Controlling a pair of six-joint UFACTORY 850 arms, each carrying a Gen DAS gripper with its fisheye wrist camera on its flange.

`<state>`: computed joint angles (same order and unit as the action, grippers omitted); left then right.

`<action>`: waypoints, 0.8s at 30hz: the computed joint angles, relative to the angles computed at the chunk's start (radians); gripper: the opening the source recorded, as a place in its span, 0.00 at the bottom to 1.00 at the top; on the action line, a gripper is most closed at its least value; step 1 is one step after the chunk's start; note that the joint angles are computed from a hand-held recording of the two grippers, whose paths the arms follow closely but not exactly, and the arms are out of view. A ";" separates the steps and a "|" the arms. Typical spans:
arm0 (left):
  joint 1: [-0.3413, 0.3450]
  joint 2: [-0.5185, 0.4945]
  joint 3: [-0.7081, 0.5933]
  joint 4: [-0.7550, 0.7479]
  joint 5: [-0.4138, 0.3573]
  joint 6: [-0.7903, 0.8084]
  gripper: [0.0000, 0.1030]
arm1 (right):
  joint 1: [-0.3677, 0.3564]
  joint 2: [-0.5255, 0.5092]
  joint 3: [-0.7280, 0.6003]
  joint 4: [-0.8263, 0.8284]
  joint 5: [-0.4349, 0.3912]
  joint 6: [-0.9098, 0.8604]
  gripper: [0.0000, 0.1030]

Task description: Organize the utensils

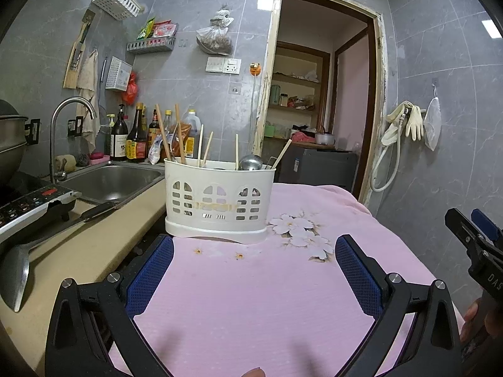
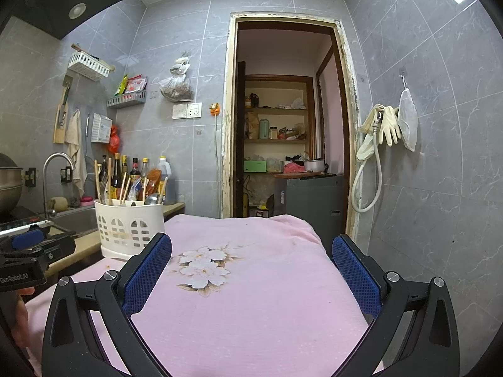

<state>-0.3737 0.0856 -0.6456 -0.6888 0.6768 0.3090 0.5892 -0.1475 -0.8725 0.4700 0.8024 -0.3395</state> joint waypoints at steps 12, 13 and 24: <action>-0.004 0.002 0.000 -0.010 0.004 0.005 0.98 | -0.004 0.005 0.001 -0.007 -0.006 0.000 1.00; -0.004 0.002 0.001 -0.008 0.005 0.003 0.98 | -0.005 0.005 0.001 -0.009 -0.007 0.002 1.00; -0.004 0.003 0.011 -0.004 0.018 -0.005 0.98 | -0.006 0.009 0.004 -0.016 -0.007 0.008 1.00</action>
